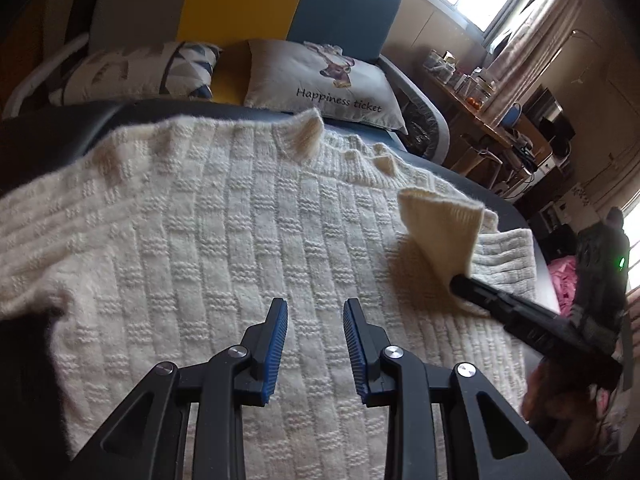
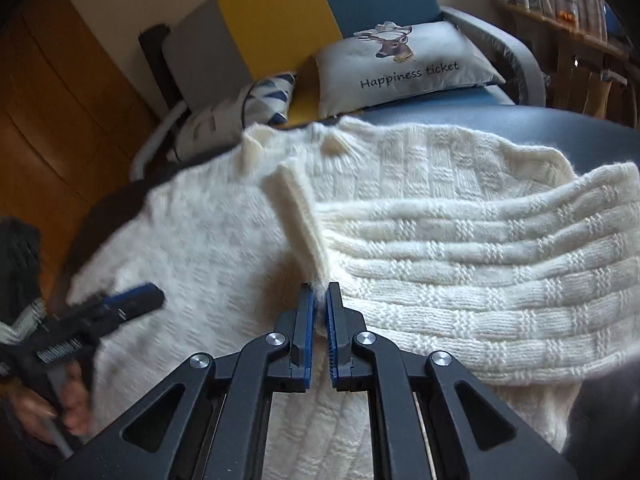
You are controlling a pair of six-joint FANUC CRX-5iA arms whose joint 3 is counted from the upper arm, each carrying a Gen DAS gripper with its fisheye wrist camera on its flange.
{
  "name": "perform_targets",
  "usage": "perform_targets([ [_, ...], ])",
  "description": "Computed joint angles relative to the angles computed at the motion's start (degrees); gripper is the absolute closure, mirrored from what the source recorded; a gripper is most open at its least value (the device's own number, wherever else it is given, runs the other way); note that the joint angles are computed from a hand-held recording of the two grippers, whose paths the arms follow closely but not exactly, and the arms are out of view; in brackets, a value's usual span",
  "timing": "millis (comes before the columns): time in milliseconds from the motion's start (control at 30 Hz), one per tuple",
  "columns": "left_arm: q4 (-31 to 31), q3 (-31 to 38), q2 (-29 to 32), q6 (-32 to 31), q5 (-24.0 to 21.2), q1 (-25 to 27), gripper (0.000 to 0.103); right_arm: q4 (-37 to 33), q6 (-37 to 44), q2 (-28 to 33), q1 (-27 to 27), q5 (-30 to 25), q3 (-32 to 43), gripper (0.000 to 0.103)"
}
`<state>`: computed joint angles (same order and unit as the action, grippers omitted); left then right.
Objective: Fold clothes
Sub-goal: 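Lay the sleeve on the sweater body and open the right gripper, then grasp the other sleeve cuff with the left gripper and lift it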
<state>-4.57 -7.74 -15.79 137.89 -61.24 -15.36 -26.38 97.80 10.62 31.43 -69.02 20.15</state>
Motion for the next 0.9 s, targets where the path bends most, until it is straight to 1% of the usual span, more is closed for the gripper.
perform_targets([
  [100,7.38,-3.35,-0.44,-2.92,4.55,2.85,0.074,-0.33,0.48,-0.40,-0.31,-0.08,-1.23,0.092],
  [133,9.10,-4.02,-0.41,-3.65,5.75,3.24,0.071,-0.75,0.61,-0.62,-0.63,-0.10,-1.65,0.091],
  [200,11.81,-4.57,0.16,-5.09,7.35,3.90,0.071,-3.65,1.11,-1.07,-2.16,-1.43,-1.51,0.086],
  [233,13.15,-4.76,0.52,-5.89,8.10,4.18,0.071,-4.13,1.28,-2.26,-2.59,-0.99,-2.43,0.084],
  [333,17.51,-5.46,1.85,-8.45,10.30,4.87,0.070,-7.04,3.63,-6.40,-4.69,-0.67,-5.39,0.070],
  [367,18.14,-5.33,2.37,-8.50,10.53,4.83,0.070,-7.30,4.05,-7.64,-5.12,-0.68,-6.46,0.062],
  [400,17.66,-4.87,2.86,-7.42,10.16,4.52,0.070,-7.96,4.15,-8.89,-5.79,-0.94,-7.48,0.058],
  [433,18.70,-5.50,2.84,-7.01,10.62,4.65,0.070,-8.64,4.24,-10.13,-6.50,-1.24,-8.44,0.058],
  [533,26.22,-10.43,1.58,-7.70,14.56,5.69,0.070,-9.19,4.04,-13.12,-7.53,-1.48,-11.42,0.058],
  [600,29.59,-12.82,0.95,-7.48,16.74,5.54,0.070,-10.31,3.11,-14.08,-8.60,-1.84,-12.49,0.058],
  [733,30.45,-13.02,2.39,-3.84,18.75,4.39,0.070,-10.40,1.66,-16.19,-9.70,-1.06,-15.17,0.058],
  [900,31.12,-13.27,4.20,1.38,23.33,3.44,0.070,-9.59,1.33,-17.04,-10.57,-0.87,-16.44,0.058],
])
